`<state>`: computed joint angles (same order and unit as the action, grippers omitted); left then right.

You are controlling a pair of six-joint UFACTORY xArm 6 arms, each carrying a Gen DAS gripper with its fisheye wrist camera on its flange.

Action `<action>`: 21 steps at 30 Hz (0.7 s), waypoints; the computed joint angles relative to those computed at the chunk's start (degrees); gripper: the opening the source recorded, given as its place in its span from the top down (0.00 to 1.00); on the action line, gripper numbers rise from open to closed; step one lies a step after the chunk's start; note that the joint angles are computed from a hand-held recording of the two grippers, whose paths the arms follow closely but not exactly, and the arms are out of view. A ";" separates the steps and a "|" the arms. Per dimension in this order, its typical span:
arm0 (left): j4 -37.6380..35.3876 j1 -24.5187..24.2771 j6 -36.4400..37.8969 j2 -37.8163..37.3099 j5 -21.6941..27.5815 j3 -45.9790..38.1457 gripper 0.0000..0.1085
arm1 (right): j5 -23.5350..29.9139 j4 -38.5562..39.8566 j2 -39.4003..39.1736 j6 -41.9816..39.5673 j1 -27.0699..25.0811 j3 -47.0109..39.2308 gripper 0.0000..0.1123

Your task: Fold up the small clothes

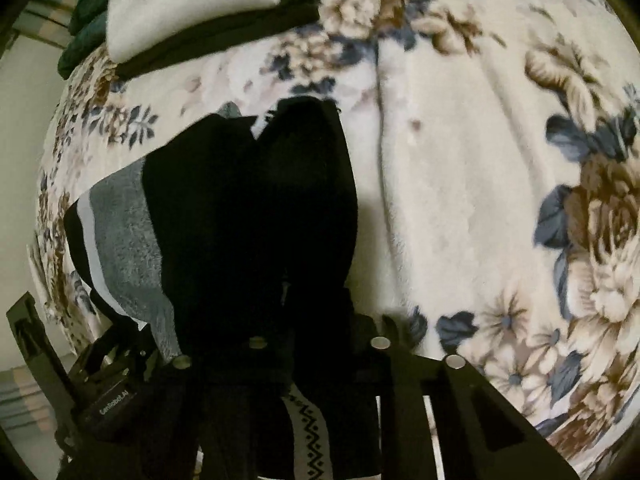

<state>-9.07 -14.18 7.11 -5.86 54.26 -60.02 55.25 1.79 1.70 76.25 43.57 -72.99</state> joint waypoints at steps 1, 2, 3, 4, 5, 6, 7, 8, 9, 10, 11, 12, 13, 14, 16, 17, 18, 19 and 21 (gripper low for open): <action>-0.09 0.33 0.40 -0.13 0.34 -0.08 0.05 | 0.77 -0.87 -0.02 0.51 0.16 -0.39 0.87; -0.13 0.32 0.44 -0.13 0.40 -0.10 0.05 | 2.31 -2.76 0.02 2.00 0.47 -1.01 0.87; -0.10 0.27 0.45 -0.19 0.45 -0.11 0.05 | 3.76 -4.28 -0.08 3.87 0.61 -1.10 0.87; 0.33 -0.23 -0.15 -0.03 0.65 -0.59 0.05 | 3.52 -4.29 -0.51 4.76 0.48 -0.30 0.87; 0.56 -0.06 -0.01 -0.25 0.84 -0.58 0.05 | 1.98 -3.23 -1.33 6.45 0.08 1.77 0.88; 0.95 -0.25 -0.31 -0.31 0.89 -0.59 0.05 | 1.08 -2.81 -1.88 7.26 -0.10 2.91 0.87; 1.03 -0.49 -0.72 -0.29 0.97 -0.65 0.05 | -0.17 -2.42 -2.30 8.10 -0.27 4.03 0.87; 0.92 -0.24 -0.45 -0.57 1.16 -0.50 0.05 | -0.39 -2.49 -2.34 8.76 -0.27 4.21 0.87; 0.77 -0.16 -0.26 -0.57 1.30 -0.55 0.05 | -0.30 -2.68 -2.36 9.33 -0.21 4.19 0.87; 0.60 -0.07 -0.10 -0.57 1.37 -0.59 0.05 | -0.11 -2.77 -2.37 9.90 -0.13 4.04 0.87; 0.71 -0.21 -0.30 -0.76 1.23 -0.48 0.05 | 0.50 -2.82 -2.04 9.64 0.00 3.30 0.87; 0.73 -0.05 0.04 -0.69 1.31 -0.70 0.05 | 0.95 -2.86 -1.84 9.07 0.04 2.88 0.87; 1.32 -0.08 -0.05 -1.14 0.79 -0.38 0.05 | 2.20 -3.26 -1.33 8.12 0.20 1.74 0.87; 2.49 -0.28 -0.51 -1.97 0.13 0.12 0.05 | 2.70 -3.46 -1.20 7.58 0.31 1.33 0.87; 6.75 -1.08 -2.53 -4.67 -2.18 1.84 0.05 | 4.20 -3.37 -0.65 5.91 0.46 0.03 0.87; 7.90 -1.37 -2.82 -5.92 -3.05 2.48 0.05 | 5.13 -3.43 -0.53 5.43 0.58 -0.54 0.87; 8.25 -1.45 -2.76 -6.77 -3.27 2.75 0.05 | 5.94 -3.52 -0.32 5.04 0.68 -1.16 0.87; 8.55 -1.44 -3.03 -8.04 -3.24 2.98 0.05 | 6.92 -3.55 0.02 4.44 0.76 -2.02 0.87; 7.89 -1.19 -2.61 -9.59 -2.45 2.91 0.05 | 9.23 -4.00 0.73 3.63 1.07 -3.93 0.84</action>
